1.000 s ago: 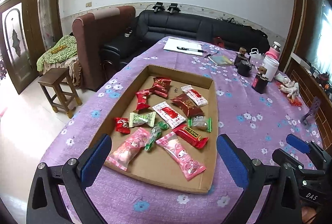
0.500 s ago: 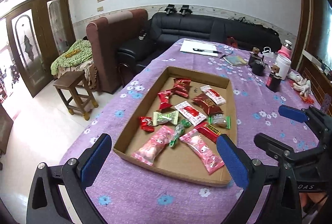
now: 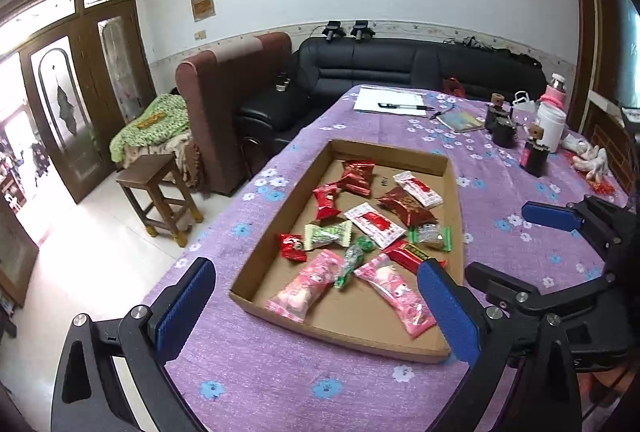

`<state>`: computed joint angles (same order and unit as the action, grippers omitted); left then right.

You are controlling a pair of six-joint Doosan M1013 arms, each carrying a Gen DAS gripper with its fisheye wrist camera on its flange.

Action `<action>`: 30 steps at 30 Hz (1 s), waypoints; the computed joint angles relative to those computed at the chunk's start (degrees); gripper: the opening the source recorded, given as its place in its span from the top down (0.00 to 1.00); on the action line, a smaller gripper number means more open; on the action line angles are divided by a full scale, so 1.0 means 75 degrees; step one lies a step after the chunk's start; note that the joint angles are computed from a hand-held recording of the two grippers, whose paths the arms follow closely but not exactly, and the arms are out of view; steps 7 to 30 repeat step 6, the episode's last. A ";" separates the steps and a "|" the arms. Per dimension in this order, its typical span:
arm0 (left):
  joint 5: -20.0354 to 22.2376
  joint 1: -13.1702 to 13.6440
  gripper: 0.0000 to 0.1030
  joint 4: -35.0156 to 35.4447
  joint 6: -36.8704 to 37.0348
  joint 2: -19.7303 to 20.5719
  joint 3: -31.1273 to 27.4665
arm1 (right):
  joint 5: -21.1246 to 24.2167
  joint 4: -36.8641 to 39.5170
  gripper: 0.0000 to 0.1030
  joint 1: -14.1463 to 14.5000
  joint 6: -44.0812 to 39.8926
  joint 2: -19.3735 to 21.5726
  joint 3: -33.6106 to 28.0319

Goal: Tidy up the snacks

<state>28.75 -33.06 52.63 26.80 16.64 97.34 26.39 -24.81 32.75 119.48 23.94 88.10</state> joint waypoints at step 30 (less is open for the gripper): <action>-0.0205 0.0101 0.01 -0.0617 0.0424 -0.0005 -0.0048 | 0.0038 -0.0231 0.16 0.0016 0.0141 -0.0011 0.0019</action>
